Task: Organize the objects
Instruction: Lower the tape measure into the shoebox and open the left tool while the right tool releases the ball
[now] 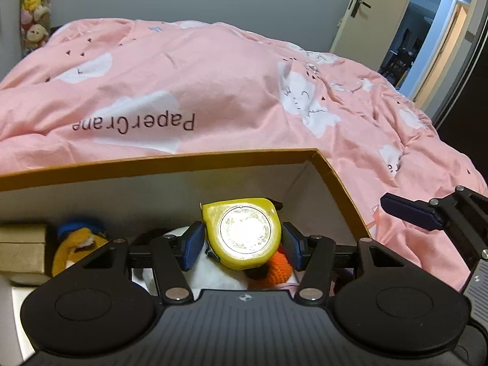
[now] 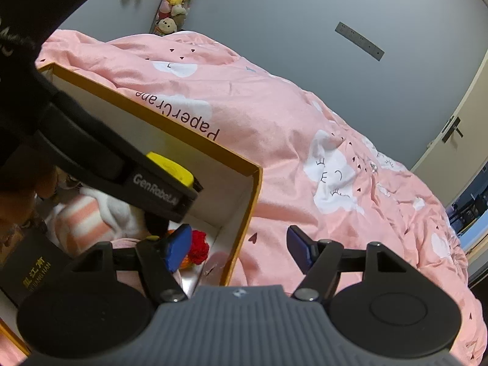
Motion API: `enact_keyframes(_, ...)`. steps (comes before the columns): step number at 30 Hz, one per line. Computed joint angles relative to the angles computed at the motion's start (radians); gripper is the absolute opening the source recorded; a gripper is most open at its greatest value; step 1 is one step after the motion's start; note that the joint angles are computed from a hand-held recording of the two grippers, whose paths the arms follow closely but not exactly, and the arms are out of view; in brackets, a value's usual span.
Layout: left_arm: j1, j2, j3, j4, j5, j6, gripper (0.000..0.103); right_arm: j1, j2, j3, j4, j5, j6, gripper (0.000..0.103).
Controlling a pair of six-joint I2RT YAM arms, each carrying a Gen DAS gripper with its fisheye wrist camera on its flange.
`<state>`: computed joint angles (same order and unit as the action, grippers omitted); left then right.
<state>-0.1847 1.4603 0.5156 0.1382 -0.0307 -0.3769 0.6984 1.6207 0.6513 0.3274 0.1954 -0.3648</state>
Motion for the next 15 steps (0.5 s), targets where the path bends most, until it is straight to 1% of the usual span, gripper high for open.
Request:
enact_keyframes(5,0.007,0.01,0.008,0.0,0.009,-0.012,0.063,-0.003,0.009,0.011,-0.019,-0.008,0.008,0.07)
enact_keyframes(8,0.006,0.003,-0.001,0.008,0.011,-0.011,0.067,0.001,0.003,0.008,-0.024,-0.012,0.009,0.071)
enact_keyframes(10,0.012,-0.006,-0.01,0.013,0.033,-0.013,0.068,-0.001,0.001,0.008,-0.028,-0.017,0.01,0.071)
enact_keyframes(12,0.015,-0.014,-0.019,0.018,0.045,-0.026,0.071,-0.003,-0.001,0.01,-0.035,-0.023,0.015,0.072)
enact_keyframes(15,0.014,-0.04,-0.032,0.007,0.041,-0.037,0.071,-0.009,-0.002,0.015,-0.05,-0.033,0.029,0.073)
